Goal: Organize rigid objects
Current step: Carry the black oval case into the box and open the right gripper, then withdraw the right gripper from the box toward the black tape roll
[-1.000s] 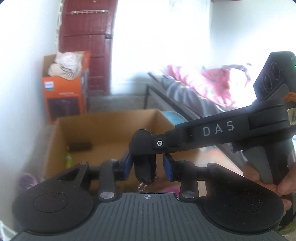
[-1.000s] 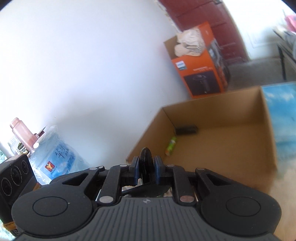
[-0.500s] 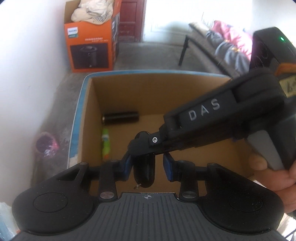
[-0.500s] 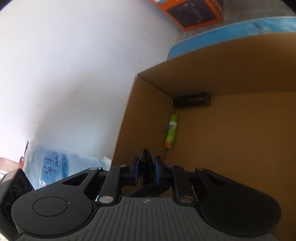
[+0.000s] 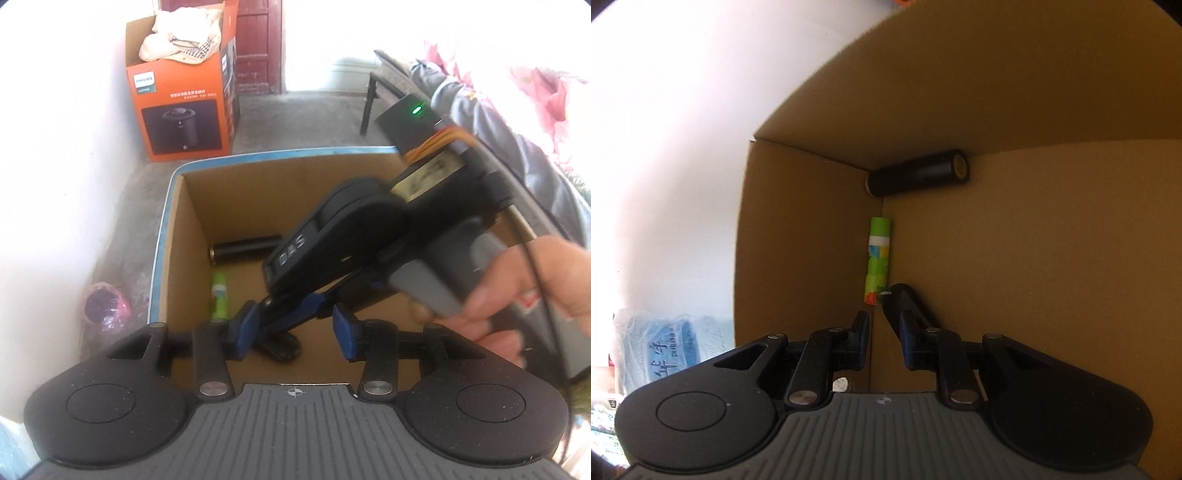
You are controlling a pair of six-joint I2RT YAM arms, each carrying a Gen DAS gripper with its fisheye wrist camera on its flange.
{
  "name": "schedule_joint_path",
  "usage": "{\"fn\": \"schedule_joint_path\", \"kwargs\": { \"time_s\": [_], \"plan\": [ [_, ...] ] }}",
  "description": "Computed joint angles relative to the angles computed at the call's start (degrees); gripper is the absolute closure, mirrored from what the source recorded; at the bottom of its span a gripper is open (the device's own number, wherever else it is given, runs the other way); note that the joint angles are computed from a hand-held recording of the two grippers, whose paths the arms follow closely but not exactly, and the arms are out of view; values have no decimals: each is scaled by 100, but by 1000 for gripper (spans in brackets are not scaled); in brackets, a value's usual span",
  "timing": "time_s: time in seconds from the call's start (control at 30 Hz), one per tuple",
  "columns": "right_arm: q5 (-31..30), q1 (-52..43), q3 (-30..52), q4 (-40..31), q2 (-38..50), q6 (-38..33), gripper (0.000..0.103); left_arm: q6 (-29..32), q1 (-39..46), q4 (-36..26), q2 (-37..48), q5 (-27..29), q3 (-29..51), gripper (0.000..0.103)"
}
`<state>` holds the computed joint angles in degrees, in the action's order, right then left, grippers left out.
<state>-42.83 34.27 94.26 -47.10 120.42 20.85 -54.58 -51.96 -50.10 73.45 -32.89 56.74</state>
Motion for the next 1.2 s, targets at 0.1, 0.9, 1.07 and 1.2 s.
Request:
{"fn": "schedule_joint_path", "kwargs": {
  "time_s": [0.1,0.9,1.07,1.2],
  "plan": [
    [-25,-39,-92,71,-84,26,82,-93,-118,5,-161,-84,-27,55],
    [-1181,-2973,-4273,-797,-6402,-2291,23,-3289,-4007,-874,587,-2157,441,3],
    [-1300,-4411,-5180,-1823,-7524,-3603,22,-3572,-4107,-671,1047,-1769,398,3],
    [-1079,-4761,-6046,-1905,-8239,-3806,22,-3841,-4196,-837,1741,-1420,645,2]
  ]
}}
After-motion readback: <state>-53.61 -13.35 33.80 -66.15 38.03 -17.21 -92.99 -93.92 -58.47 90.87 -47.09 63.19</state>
